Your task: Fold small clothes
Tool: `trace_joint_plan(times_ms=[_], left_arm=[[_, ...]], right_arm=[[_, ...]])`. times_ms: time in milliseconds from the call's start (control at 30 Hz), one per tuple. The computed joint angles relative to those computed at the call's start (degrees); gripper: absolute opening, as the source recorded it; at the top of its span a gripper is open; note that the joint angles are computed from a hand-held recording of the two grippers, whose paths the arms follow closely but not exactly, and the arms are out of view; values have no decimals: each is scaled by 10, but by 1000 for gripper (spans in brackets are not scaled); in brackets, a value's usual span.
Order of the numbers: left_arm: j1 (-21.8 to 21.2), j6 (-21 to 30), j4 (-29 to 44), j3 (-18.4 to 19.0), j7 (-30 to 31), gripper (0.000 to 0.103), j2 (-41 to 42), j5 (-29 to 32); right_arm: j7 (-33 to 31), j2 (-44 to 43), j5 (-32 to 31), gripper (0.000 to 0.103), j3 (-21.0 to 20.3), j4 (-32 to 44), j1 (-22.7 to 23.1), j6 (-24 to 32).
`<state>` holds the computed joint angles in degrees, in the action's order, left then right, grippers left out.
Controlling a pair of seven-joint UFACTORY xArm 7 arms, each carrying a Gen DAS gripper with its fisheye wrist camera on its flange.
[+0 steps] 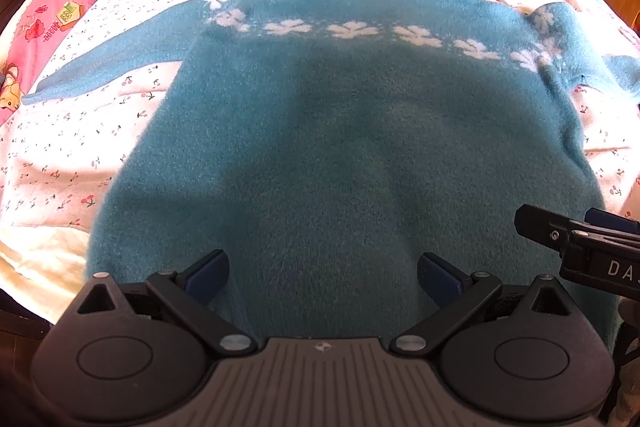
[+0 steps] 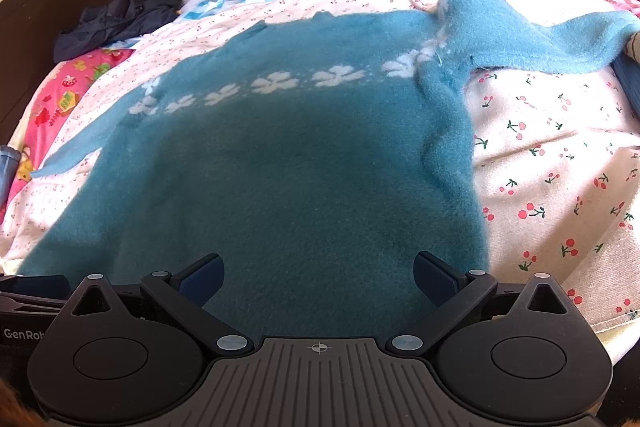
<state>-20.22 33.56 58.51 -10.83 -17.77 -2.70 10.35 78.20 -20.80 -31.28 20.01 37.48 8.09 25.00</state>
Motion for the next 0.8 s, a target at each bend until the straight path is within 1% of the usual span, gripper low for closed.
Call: trace_joint_plan(times_ms=[133, 267, 467, 633, 800], left_arm=[[5, -20, -4, 2, -21, 103, -4, 26], [12, -30, -4, 7, -24, 103, -3, 16], [17, -62, -5, 9, -11, 103, -2, 11], [19, -72, 7, 12, 1, 103, 8, -6], [19, -76, 22, 12, -7, 103, 21, 15]], right_arm=[[3, 6, -4, 100, -3, 1, -6, -16], [3, 19, -12, 98, -3, 11, -10, -25], [10, 32, -44, 98, 1, 38, -13, -8], [25, 39, -69, 98, -4, 54, -13, -1], [23, 47, -78, 98, -14, 61, -6, -1]])
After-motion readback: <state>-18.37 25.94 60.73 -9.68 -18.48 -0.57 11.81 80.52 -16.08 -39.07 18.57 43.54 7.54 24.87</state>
